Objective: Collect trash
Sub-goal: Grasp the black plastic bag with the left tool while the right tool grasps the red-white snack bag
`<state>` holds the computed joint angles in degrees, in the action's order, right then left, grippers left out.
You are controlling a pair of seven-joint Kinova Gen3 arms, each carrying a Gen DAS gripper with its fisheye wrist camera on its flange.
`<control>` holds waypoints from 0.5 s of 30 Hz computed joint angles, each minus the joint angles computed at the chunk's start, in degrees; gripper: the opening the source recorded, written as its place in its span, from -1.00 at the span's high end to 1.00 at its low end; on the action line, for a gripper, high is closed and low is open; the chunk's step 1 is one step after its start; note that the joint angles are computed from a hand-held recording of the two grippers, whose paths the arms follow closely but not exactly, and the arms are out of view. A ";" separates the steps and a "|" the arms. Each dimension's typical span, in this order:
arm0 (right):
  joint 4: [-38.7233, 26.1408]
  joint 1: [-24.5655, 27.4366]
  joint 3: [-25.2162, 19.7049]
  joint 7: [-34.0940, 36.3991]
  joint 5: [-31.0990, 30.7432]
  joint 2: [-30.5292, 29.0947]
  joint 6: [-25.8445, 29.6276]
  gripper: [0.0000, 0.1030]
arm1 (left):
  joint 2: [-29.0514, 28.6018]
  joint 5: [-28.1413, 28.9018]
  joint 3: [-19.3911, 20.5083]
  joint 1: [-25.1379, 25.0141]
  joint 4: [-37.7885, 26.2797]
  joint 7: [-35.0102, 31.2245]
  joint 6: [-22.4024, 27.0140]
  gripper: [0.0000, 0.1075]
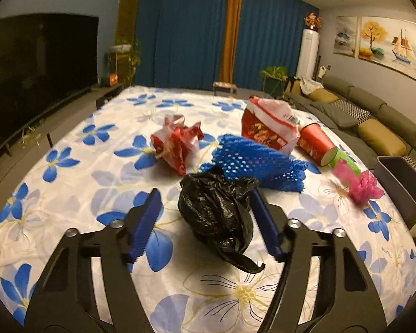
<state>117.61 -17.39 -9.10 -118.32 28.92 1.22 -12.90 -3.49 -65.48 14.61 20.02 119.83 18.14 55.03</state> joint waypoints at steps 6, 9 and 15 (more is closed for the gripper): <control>-1.52 -0.88 -1.32 1.12 -0.65 1.05 1.64 -0.65 | -1.60 5.60 -2.73 -3.56 0.74 -5.51 -8.55 0.36; -2.09 -0.82 -2.36 0.58 0.39 1.54 2.20 -0.65 | -2.47 6.25 -2.54 -5.40 1.78 -6.32 -11.73 0.54; -4.04 -0.85 -5.70 1.08 1.36 3.14 4.37 -0.65 | -4.54 4.35 0.20 -6.94 3.21 -4.64 -11.77 0.88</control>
